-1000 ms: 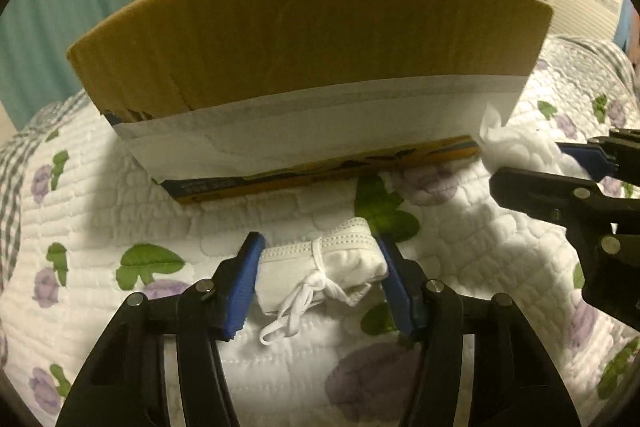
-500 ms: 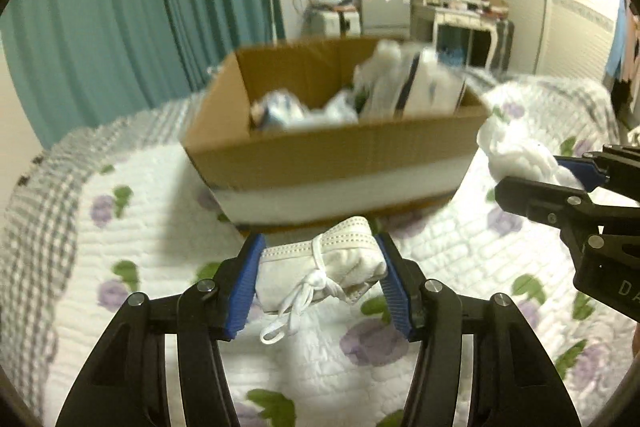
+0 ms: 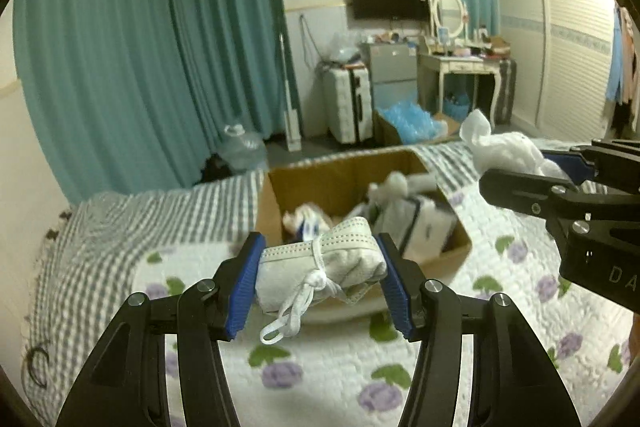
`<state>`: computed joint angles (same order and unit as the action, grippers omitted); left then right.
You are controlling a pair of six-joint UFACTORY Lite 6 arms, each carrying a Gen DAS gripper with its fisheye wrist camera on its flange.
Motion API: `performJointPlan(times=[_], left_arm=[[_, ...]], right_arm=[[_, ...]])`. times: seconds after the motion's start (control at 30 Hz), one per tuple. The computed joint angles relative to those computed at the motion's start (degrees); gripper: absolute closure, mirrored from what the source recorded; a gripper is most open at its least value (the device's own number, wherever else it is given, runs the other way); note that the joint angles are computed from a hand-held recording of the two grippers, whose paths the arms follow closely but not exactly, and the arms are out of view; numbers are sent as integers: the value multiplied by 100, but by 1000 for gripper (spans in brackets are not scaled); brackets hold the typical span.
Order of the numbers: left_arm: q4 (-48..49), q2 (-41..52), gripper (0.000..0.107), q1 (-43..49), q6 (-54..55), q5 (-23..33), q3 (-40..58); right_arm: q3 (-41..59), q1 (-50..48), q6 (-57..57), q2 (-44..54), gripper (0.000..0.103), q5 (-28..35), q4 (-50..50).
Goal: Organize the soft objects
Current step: 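Carry the cloth bundle and mask into the box and release both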
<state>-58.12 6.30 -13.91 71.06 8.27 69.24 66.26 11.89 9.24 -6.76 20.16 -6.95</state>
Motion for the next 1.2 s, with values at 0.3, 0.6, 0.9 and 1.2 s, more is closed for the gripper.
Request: performJointPlan(times=[0.3,0.6,0.9,1.2], left_arm=[[3196,2398,52,-101,-2986,154,2589],[3824,4427,49,-216,-3249,566,4869],[3943,4084,21,-120,-3566,146,4424],[3186,1492,21,208,-3200,181,2502]], right_arm=[[2118,-501,-1349,2329,70,-44,1255],[4324,-1016,-3679,4739,68,304,3821],[3891,-1104,-3893,4462,28,-162,4255],[2243,-867,-1957,1757,23,30,2197]])
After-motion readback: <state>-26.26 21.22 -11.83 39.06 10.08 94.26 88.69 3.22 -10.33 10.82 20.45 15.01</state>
